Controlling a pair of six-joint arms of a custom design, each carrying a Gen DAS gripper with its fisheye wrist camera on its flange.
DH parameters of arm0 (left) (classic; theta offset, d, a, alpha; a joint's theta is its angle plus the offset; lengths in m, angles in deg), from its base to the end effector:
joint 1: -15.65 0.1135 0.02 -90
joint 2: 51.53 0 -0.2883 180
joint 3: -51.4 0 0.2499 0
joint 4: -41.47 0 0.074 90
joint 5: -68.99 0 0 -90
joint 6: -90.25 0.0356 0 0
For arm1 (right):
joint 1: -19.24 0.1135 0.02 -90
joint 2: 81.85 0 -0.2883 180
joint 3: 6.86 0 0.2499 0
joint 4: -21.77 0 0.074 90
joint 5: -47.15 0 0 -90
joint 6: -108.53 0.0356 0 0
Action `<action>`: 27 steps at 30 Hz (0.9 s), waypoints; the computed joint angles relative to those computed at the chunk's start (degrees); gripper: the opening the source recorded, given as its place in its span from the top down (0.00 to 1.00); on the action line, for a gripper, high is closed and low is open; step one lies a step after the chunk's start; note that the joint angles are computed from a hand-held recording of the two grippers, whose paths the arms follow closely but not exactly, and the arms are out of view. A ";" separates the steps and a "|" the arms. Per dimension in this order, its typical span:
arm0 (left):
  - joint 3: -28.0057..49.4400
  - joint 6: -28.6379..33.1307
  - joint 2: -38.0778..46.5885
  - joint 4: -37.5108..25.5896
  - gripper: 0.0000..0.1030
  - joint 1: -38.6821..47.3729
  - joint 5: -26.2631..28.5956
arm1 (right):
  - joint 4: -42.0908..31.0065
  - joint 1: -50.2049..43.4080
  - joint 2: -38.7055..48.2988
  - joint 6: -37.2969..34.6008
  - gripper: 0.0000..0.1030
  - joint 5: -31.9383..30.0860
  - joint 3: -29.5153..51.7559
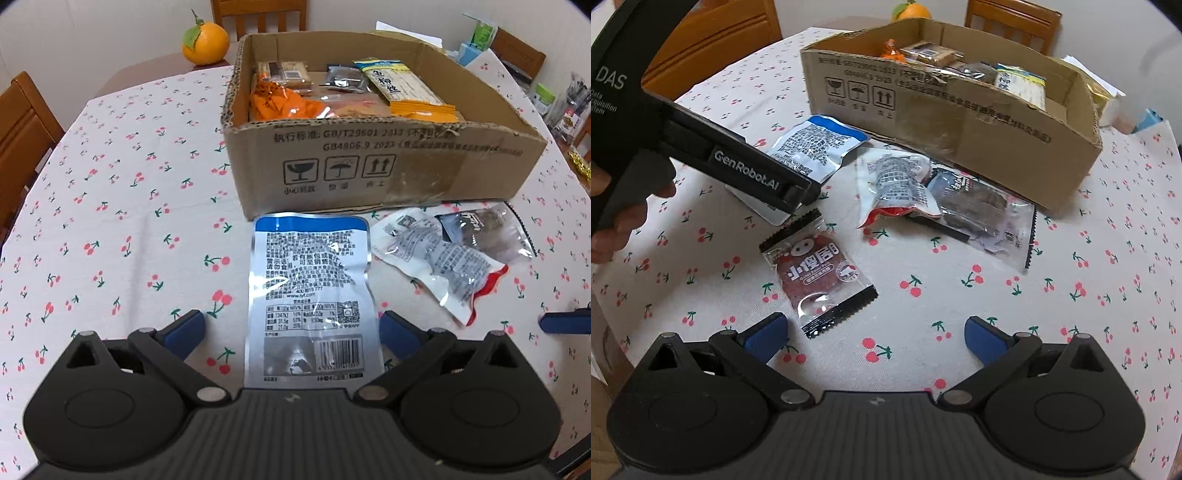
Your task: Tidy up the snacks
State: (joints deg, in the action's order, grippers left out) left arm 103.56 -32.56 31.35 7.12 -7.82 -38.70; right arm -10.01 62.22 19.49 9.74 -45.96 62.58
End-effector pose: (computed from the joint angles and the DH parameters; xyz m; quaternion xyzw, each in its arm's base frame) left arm 0.2287 -0.0875 0.1741 -0.1116 0.9589 0.0318 0.2589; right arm 0.2455 0.2314 0.1659 -0.4305 0.8730 0.0922 0.2098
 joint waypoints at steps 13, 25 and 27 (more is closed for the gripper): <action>1.09 0.23 5.35 7.38 0.00 -0.36 -2.72 | 2.06 -0.29 -0.45 -1.17 0.00 -0.87 -1.34; -0.24 -0.51 4.45 9.62 0.25 -0.87 -3.86 | 2.40 -0.01 -0.11 -1.13 0.00 -0.89 -1.02; -0.28 -0.04 4.00 9.47 0.29 -0.49 -3.41 | 2.76 0.24 0.21 -1.52 0.00 -1.18 -0.85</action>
